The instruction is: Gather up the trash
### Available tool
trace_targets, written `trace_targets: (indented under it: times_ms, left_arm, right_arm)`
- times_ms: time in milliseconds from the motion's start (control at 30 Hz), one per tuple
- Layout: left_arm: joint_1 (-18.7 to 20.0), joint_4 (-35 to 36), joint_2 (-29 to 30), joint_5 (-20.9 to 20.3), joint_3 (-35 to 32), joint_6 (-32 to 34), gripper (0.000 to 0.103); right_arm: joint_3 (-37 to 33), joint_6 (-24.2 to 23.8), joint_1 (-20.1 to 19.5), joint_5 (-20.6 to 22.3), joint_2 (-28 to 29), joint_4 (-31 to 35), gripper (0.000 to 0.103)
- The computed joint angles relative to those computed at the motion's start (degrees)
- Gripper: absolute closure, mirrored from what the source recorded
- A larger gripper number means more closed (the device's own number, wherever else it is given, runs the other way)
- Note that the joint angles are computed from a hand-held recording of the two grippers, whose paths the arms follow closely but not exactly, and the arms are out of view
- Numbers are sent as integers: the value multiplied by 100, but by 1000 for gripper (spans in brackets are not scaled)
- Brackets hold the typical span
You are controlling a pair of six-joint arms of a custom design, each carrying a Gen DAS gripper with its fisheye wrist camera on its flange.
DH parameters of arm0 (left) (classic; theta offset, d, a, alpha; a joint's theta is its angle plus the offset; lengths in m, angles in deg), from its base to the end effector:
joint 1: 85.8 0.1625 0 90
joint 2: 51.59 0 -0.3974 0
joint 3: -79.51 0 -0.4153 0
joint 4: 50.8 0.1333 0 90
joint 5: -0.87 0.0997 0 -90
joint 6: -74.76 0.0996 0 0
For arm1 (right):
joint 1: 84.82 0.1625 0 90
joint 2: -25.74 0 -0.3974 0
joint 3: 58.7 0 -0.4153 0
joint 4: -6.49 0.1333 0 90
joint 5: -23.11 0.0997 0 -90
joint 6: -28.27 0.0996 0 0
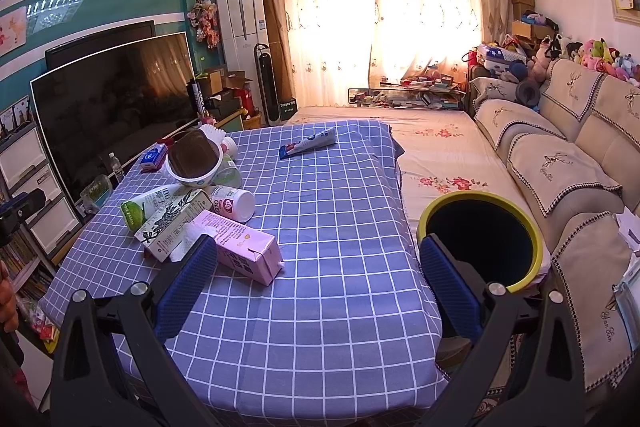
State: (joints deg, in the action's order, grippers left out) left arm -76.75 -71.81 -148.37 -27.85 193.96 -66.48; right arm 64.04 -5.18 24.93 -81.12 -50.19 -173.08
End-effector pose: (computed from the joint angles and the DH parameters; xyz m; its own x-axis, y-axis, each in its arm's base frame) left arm -0.2683 -0.2662 0.3287 -0.6513 -0.4832 -0.5852 0.4491 0.3762 -0.8104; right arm 0.2780 -0.4523 0.2420 -0.6715 -0.5231 0.5248 -0.7410 0.4826 -0.4670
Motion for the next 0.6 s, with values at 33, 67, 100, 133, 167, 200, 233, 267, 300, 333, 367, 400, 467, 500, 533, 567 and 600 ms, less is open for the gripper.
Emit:
trace_targets:
  times_ms: [33, 67, 100, 133, 167, 200, 233, 267, 300, 333, 367, 400, 467, 500, 533, 567, 600]
  left_arm:
    - [3, 2, 2, -1, 2, -4, 4]
    - [5, 2, 3, -1, 1, -7, 4]
    - [5, -4, 3, -2, 0, -2, 4]
    - [12, -20, -1, 1, 7, 9, 4]
    - [34, -46, -2, 16, 20, 28, 4]
    - [47, -61, -7, 21, 23, 47, 4]
    - [56, -79, -11, 27, 32, 60, 4]
    - [59, -83, -8, 31, 33, 61, 4]
    - [71, -103, -6, 42, 39, 80, 4]
    - [85, -112, 0, 49, 36, 96, 4]
    - [94, -121, 2, 56, 38, 107, 4]
    - [103, -130, 1, 62, 43, 115, 4]
    - [107, -138, 4, 63, 41, 118, 4]
    - [115, -155, 0, 67, 50, 124, 4]
    - [114, -147, -1, 66, 43, 125, 4]
    - [109, -132, 2, 66, 38, 118, 4]
    - [109, -130, 0, 67, 37, 124, 4]
  right_arm:
    - [-6, 3, 2, -10, 3, 7, 6]
    - [-14, 3, -1, -10, 11, 10, 6]
    - [-16, 6, -4, -9, 15, 15, 6]
    - [-18, 10, -5, -10, 17, 22, 6]
    - [-27, 10, -12, -10, 24, 30, 6]
    - [-35, 12, -15, -12, 25, 44, 6]
    - [-35, 11, -17, -15, 26, 47, 6]
    - [-39, 8, -19, -13, 30, 46, 6]
    - [-36, 8, -21, -5, 28, 43, 6]
    - [-35, 8, -27, 3, 26, 41, 6]
    - [-36, 11, -24, -1, 33, 32, 6]
    - [-36, 8, -20, -7, 36, 28, 6]
    - [-39, 7, -19, -7, 37, 32, 6]
    - [-42, 12, -16, -15, 39, 39, 6]
    - [-44, 10, -17, -22, 47, 32, 6]
    - [-43, 8, -19, -23, 50, 24, 6]
    - [-44, 10, -26, -14, 45, 33, 6]
